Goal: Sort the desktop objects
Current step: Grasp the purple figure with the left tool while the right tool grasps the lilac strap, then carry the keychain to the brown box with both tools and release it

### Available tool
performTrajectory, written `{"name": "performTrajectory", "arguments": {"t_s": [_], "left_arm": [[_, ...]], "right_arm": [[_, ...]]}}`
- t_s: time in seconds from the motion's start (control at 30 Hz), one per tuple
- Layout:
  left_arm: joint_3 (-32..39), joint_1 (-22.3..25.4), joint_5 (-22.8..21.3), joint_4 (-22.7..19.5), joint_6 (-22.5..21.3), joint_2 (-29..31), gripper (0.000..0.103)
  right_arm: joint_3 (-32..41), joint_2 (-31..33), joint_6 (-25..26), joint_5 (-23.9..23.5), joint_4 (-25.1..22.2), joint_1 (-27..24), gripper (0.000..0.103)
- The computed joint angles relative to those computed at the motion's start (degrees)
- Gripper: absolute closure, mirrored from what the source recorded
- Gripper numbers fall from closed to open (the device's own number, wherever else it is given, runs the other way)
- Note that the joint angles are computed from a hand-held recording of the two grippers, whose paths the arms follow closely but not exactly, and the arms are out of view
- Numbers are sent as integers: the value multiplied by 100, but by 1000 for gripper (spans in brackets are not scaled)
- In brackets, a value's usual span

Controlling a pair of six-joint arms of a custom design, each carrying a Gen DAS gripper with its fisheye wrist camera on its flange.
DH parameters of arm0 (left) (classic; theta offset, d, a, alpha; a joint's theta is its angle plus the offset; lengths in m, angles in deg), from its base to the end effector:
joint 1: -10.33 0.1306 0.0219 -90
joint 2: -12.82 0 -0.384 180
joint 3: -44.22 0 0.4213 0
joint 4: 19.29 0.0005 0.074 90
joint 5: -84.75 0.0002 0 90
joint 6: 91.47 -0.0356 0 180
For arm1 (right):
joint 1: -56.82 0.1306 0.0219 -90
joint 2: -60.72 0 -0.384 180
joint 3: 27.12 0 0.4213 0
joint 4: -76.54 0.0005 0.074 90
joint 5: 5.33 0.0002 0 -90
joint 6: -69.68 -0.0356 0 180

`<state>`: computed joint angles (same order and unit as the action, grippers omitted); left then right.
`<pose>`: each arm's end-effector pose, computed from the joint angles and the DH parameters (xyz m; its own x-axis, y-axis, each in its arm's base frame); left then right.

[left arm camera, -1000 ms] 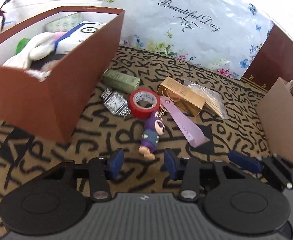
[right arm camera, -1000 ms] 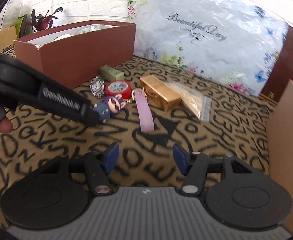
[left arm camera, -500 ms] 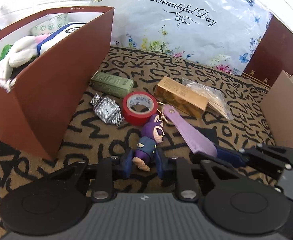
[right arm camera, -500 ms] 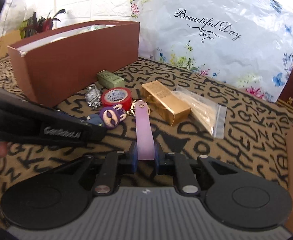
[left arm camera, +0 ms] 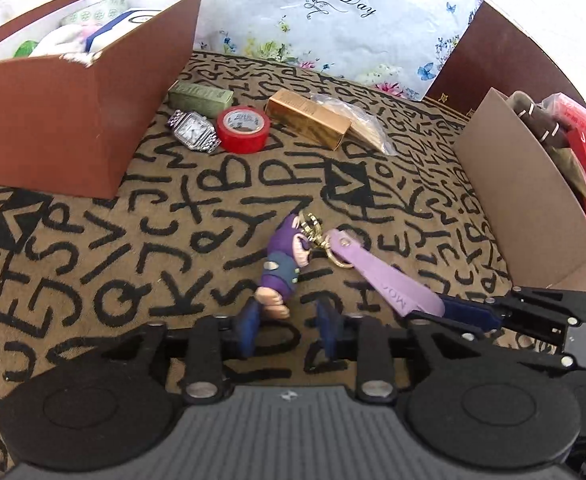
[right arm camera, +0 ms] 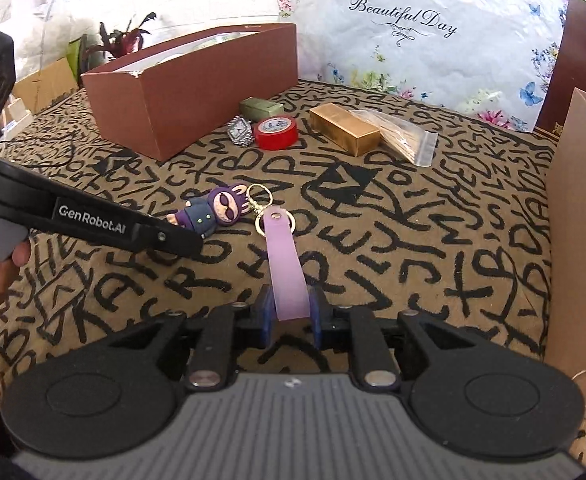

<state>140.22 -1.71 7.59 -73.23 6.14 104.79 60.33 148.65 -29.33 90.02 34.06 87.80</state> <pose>0.5119 -0.1178 0.4607 -0.7871 0.0359 -0.6158 0.2412 0.9367 -0.2538 0.4386 0.2589 0.4361 -0.6482 -0.2073 -0.7328 -0.3569 0.9327 0.0519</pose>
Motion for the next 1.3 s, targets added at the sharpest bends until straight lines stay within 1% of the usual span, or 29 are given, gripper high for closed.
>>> {"name": "performTrajectory", "arguments": {"t_s": [0.07,0.13,0.17,0.27,0.37,0.43,0.5,0.6,0.7,0.73,0.77,0.8,0.83,0.87,0.9,0.93,0.97,1.0,1.13,1.23,1.3], "left_arm": [[-3,-42,-175,94,21,3,53],[22,-51,-274,95,-14,19,53],[45,-42,-286,73,-2,33,53],[25,31,-219,129,12,10,50],[26,103,-159,106,-12,-8,49],[-5,153,-77,159,-39,-35,46],[-30,172,-117,276,10,-38,41],[119,152,-107,303,-64,130,40],[332,111,11,180,-256,381,41],[345,92,18,170,-342,434,41],[242,57,-66,337,-462,392,44],[178,19,-172,402,-620,354,48],[130,-16,-288,426,-772,316,53],[98,-32,-337,431,-880,284,68],[85,-17,-285,406,-916,266,71],[87,12,-209,366,-891,254,73],[86,46,-119,332,-841,242,77],[81,71,-39,309,-770,231,81],[-61,138,197,313,-453,37,82],[-190,212,374,456,-275,-241,82],[-240,274,440,647,-268,-464,82]], "right_arm": [[38,48,93,87,76,21,83],[92,99,190,230,79,59,79],[118,126,234,251,91,67,74],[185,189,296,256,110,63,66],[263,274,353,268,81,59,66],[292,309,385,224,77,51,66],[335,357,394,210,55,53,66],[395,430,398,182,26,59,66],[459,506,395,191,-12,69,66],[478,528,400,182,-24,66,66],[495,550,403,180,-29,63,66],[508,569,402,186,-26,59,66],[523,592,404,196,-21,59,66],[537,615,420,210,-13,62,67],[541,629,443,224,0,67,76],[552,642,469,218,-3,73,82],[573,649,458,194,-34,81,87],[600,653,431,201,-84,94,88],[618,542,364,199,-184,188,88],[663,390,407,216,-160,265,88],[788,333,498,243,-95,323,88]]}}
